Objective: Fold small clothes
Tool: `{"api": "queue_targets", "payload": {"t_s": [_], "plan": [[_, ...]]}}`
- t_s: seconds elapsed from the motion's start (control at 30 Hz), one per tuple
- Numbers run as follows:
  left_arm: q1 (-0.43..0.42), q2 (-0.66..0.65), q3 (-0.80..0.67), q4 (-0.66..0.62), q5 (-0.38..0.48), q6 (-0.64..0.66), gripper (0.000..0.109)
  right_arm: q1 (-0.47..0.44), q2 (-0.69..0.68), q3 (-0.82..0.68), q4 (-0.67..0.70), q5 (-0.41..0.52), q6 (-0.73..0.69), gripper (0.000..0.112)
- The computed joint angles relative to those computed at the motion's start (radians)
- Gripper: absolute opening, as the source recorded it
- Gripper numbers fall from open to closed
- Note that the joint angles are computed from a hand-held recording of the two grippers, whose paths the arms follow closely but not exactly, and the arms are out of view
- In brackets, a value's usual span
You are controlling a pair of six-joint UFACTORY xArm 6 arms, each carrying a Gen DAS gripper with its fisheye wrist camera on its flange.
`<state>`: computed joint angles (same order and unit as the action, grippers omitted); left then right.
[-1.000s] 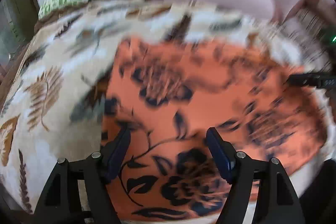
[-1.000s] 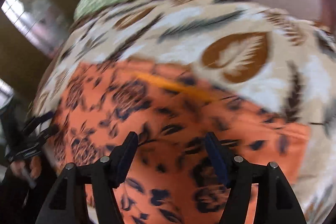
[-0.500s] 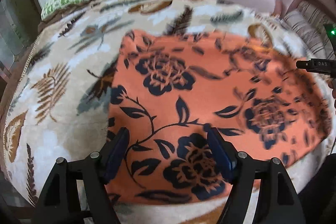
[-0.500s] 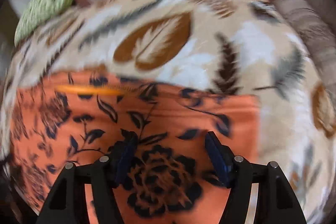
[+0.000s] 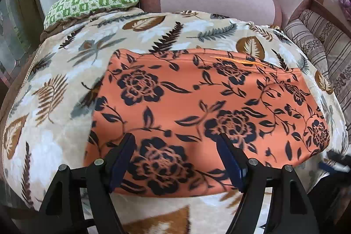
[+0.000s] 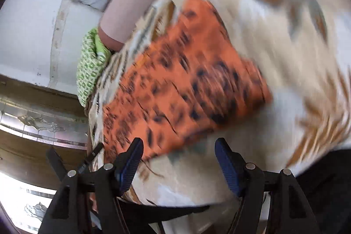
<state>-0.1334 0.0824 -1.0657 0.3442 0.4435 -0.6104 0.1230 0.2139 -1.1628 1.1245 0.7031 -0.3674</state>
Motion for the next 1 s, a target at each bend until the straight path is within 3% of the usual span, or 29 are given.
{"api": "queue_targets", "payload": {"t_s": [0.1, 0.57, 0.8, 0.87, 0.93, 1.0], "plan": [[-0.017, -0.013, 0.003, 0.048, 0.009, -0.073, 0.077, 0.016, 0.04, -0.003, 0.016, -0.063, 0.043, 0.071], [-0.057, 0.005, -0.024, 0.074, 0.058, -0.114, 0.077, -0.009, 0.151, -0.142, 0.155, -0.115, 0.012, 0.071], [-0.079, 0.057, -0.065, 0.097, 0.062, -0.105, 0.077, -0.002, 0.144, -0.152, 0.1, -0.144, 0.032, 0.071], [-0.082, 0.09, -0.093, 0.101, 0.083, -0.099, 0.077, 0.001, 0.168, -0.167, 0.039, -0.156, 0.081, 0.071], [-0.088, 0.138, -0.13, 0.139, 0.121, -0.111, 0.077, -0.006, 0.185, -0.178, 0.079, -0.152, 0.09, 0.071], [-0.095, 0.195, -0.172, 0.081, 0.183, -0.036, 0.077, -0.011, 0.19, -0.183, 0.088, -0.145, 0.092, 0.071]]}}
